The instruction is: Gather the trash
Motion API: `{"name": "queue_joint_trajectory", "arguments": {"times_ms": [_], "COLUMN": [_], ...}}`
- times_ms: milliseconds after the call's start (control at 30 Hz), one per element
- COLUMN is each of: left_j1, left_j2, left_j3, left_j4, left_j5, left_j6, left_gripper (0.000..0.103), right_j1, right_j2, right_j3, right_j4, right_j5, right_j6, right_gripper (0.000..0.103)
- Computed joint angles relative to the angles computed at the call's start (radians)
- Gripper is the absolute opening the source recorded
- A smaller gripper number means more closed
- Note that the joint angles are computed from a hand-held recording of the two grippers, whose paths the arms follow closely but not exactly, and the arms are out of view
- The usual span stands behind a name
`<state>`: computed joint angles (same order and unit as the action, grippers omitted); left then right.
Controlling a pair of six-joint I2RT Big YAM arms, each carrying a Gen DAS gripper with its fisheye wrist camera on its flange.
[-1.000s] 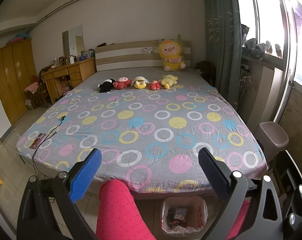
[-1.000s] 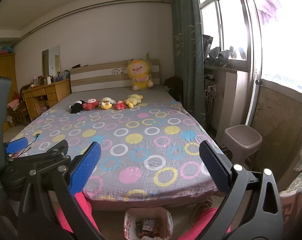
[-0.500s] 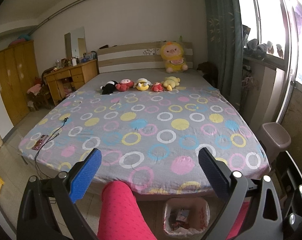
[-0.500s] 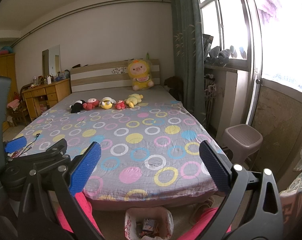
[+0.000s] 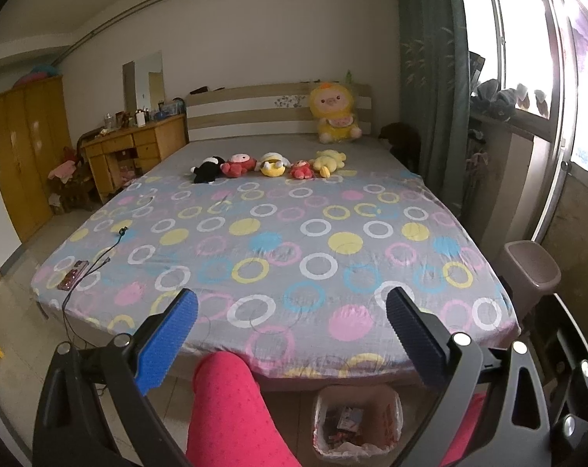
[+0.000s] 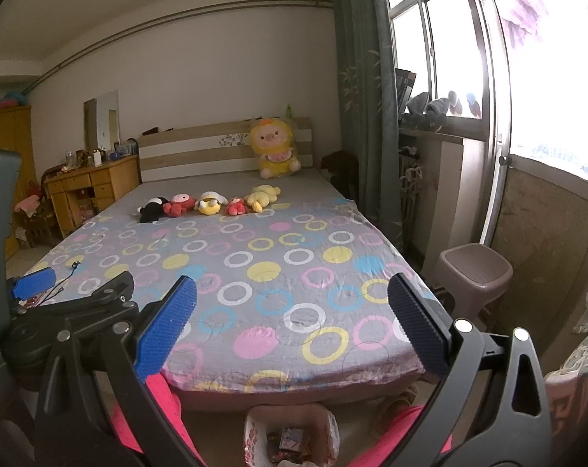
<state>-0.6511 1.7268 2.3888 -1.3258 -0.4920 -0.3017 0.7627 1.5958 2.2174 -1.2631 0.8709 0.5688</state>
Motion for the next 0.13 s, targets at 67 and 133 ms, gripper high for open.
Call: {"name": "queue_joint_trajectory", "arguments": {"times_ms": [67,133], "left_j1": [0.000,0.001], "left_j2": [0.001,-0.004], "left_j3": [0.001,-0.007], "left_j4": [-0.002,0.003], "left_j5": [-0.002,-0.002], "left_j6": [0.005,0.006], "left_gripper": [0.095,0.095], "right_j1": [0.006,0.005], "right_j2": [0.002,0.000], "right_j3": [-0.001,-0.004], "right_j4": [-0.004,0.001], "right_j5": [0.005,0.003], "right_j6": [0.007,0.005], "right_gripper": [0.096,0.096]}}
